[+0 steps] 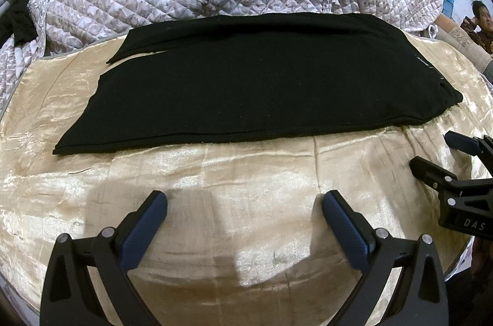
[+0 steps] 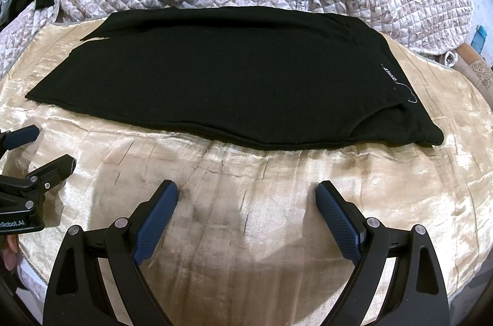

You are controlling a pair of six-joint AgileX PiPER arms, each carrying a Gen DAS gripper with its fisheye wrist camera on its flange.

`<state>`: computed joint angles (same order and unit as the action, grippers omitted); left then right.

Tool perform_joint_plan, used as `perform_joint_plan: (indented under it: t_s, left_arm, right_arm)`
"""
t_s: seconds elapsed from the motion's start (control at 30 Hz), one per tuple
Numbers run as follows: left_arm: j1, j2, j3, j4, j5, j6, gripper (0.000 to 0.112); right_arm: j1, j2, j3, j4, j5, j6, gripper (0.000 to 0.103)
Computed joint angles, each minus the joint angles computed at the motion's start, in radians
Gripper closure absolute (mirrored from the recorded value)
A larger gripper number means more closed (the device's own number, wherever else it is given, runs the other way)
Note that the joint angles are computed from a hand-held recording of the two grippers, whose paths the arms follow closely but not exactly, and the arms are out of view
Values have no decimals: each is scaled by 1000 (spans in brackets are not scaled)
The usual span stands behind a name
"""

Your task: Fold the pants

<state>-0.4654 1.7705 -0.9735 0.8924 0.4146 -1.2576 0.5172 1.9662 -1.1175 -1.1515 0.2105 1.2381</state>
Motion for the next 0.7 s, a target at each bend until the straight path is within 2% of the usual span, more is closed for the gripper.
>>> perform_joint_plan:
  t_s: [0.5,0.7]
  left_arm:
    - [1,-9,4,1,-5,4,10]
    - [-5,-11,1,11,-1,-6,10]
  right_arm:
    - [1,6,2,-45,-2,46,12]
    - [-8,2,28,-248,-24,236,12]
